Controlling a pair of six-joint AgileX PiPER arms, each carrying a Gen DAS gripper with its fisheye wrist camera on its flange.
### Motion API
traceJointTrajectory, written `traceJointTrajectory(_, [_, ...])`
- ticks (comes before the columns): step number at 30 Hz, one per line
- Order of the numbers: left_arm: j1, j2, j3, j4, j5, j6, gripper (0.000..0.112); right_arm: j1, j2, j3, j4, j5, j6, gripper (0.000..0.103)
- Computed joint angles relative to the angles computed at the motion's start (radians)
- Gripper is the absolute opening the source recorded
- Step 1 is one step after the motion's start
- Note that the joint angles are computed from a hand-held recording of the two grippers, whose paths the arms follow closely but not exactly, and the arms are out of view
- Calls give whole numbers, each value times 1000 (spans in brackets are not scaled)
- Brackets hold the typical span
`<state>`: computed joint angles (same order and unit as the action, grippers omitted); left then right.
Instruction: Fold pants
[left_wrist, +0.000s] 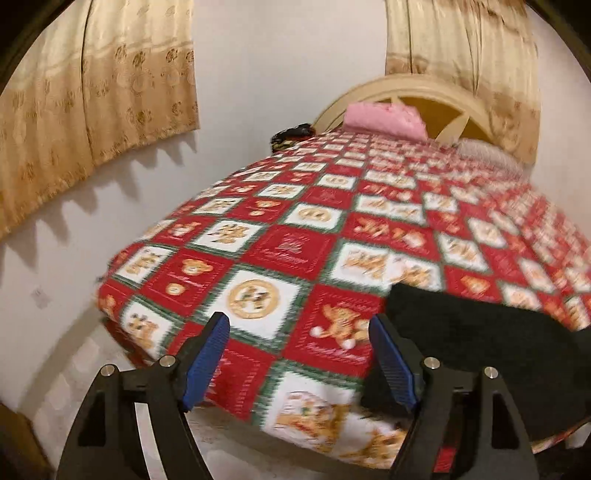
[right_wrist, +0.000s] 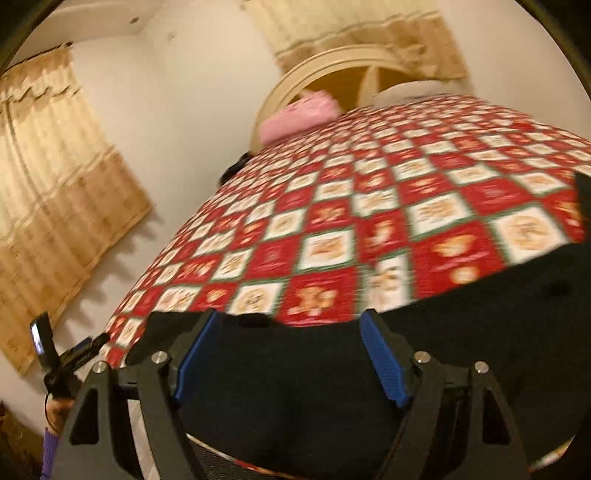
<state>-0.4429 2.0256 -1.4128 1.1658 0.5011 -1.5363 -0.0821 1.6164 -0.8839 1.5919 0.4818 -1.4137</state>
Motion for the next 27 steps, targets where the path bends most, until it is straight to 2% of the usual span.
traceJointTrajectory(3, [7, -7, 30, 49, -150, -94, 79, 34, 70, -70, -71, 49, 39, 80])
traceJointTrajectory(5, [-3, 28, -1, -33, -205, -24, 79, 36, 144, -143, -144, 97, 109, 80])
traceJointTrajectory(8, [-39, 97, -77, -142, -176, 101, 79, 47, 235, -244, -237, 153, 216, 80])
traceJointTrajectory(11, [-54, 151, -150, -247, -149, 223, 79, 71, 299, -329, -325, 172, 289, 80])
traceJointTrajectory(17, [-49, 188, -196, -342, -135, 303, 79, 115, 432, -494, -490, 289, 439, 82])
traceJointTrajectory(19, [-58, 205, -218, -343, -105, 324, 79, 118, 449, -527, -532, 370, 469, 82])
traceJointTrajectory(23, [-69, 245, -274, -348, -55, 360, 79, 107, 479, -576, -521, 458, 480, 86])
traceJointTrajectory(27, [-66, 266, -319, -399, -33, 405, 79, 129, 578, -695, -494, 489, 504, 92])
